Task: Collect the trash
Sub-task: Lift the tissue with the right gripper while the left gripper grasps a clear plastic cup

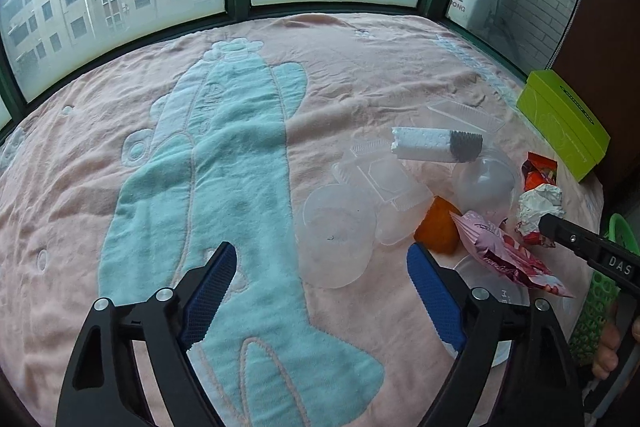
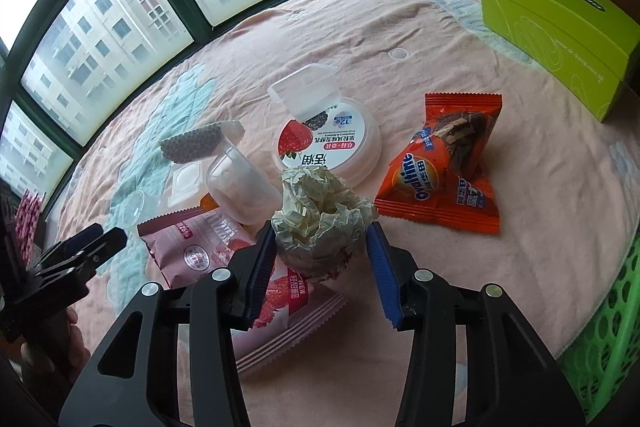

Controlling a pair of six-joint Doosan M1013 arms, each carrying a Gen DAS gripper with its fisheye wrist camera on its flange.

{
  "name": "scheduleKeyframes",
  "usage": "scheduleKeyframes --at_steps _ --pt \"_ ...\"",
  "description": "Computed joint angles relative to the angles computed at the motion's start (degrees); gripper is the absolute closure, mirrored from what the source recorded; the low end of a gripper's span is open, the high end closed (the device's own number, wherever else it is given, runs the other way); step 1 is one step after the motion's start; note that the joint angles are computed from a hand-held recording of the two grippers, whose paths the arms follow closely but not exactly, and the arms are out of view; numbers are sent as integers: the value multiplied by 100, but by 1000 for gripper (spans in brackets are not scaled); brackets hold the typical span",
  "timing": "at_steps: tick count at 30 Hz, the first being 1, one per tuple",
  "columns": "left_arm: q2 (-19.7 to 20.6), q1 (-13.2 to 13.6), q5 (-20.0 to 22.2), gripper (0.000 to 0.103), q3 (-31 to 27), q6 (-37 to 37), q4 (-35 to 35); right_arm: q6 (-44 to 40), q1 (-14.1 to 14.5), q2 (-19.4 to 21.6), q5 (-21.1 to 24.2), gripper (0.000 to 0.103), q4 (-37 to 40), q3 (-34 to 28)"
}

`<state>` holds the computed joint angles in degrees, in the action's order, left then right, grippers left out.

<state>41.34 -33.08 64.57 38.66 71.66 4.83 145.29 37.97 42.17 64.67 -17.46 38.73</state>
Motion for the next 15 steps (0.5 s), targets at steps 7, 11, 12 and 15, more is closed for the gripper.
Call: scheduleKeyframes --at_steps 7,11,12,15 --pt "223 62 99 35 -231 243 -353 140 58 -173 -116 57 -213 194" --pt "237 102 73 50 -210 320 -558 263 90 -300 -178 57 -321 356" --pt "213 102 22 50 -164 308 -547 308 99 -342 -203 57 -357 417" --pt "158 96 -65 51 -74 273 -501 435 127 -445 -238 57 -461 571"
